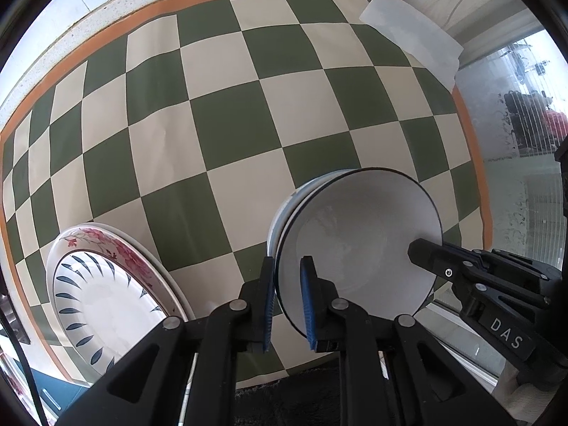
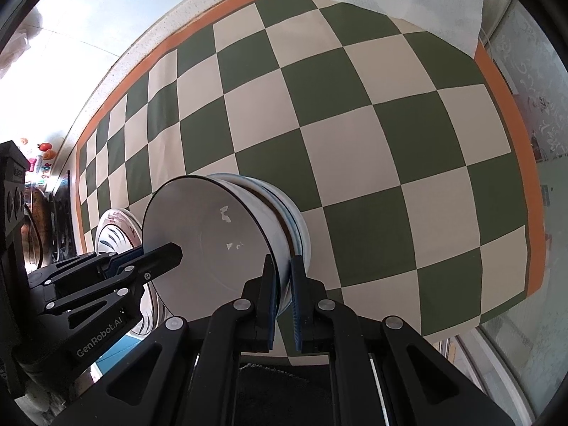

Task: Organize plates and bowls
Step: 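Lower the three-bowl stack onto the tablecloth and open both grippers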

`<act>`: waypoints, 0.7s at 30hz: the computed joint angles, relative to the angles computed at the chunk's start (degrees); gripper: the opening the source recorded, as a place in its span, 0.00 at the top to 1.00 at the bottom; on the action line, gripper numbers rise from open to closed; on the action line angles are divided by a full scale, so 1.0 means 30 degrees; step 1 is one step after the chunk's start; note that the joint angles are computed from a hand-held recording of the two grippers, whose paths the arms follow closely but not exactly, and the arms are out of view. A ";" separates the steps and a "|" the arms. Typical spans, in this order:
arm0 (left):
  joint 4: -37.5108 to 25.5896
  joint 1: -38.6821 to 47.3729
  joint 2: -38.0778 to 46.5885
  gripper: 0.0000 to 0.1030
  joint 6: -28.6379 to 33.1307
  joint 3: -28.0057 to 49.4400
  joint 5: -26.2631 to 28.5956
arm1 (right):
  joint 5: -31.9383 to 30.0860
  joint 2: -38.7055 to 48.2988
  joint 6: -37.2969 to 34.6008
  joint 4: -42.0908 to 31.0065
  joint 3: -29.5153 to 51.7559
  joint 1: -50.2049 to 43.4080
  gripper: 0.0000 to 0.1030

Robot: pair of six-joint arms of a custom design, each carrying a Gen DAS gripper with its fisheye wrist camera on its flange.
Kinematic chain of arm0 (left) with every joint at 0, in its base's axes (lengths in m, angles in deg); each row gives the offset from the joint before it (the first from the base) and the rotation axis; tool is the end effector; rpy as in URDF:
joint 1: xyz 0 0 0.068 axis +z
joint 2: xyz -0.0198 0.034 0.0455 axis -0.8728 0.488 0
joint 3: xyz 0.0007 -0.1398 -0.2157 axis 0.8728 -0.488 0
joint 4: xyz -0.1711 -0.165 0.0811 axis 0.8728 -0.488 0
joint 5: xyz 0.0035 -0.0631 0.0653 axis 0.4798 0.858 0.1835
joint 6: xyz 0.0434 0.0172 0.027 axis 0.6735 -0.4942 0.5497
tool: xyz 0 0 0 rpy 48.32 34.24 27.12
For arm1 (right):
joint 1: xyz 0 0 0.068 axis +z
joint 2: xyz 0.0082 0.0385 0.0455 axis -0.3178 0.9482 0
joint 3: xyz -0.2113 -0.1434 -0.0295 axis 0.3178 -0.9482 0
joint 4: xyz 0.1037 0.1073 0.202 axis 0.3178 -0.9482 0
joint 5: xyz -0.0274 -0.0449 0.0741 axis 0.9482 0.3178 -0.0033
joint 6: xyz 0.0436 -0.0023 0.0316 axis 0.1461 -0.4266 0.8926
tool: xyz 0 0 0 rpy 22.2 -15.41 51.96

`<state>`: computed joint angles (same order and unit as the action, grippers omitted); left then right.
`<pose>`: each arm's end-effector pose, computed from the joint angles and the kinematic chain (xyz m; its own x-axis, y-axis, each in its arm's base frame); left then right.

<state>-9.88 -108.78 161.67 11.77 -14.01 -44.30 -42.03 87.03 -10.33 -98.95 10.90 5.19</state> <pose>0.2022 -0.2352 0.1844 -0.9923 0.0988 0.0748 0.0815 0.9749 -0.2070 0.1927 0.0949 0.1695 -0.9988 0.0263 0.0415 0.0366 0.9618 0.2714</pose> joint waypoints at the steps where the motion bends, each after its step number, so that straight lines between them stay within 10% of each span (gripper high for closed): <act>1: -0.0008 0.0048 0.0014 0.88 0.0020 0.0021 0.0050 | 0.0018 0.0146 0.0005 -0.0082 0.0122 0.0038 0.90; 21: -0.2248 -0.1895 -0.3811 0.79 -0.0889 0.0172 -0.2319 | 0.1194 -0.3510 0.0664 -0.2452 0.0399 0.1616 0.88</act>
<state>-16.62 -114.47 150.23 9.10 -13.49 -51.26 -38.45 76.50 -8.34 -106.31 12.10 10.04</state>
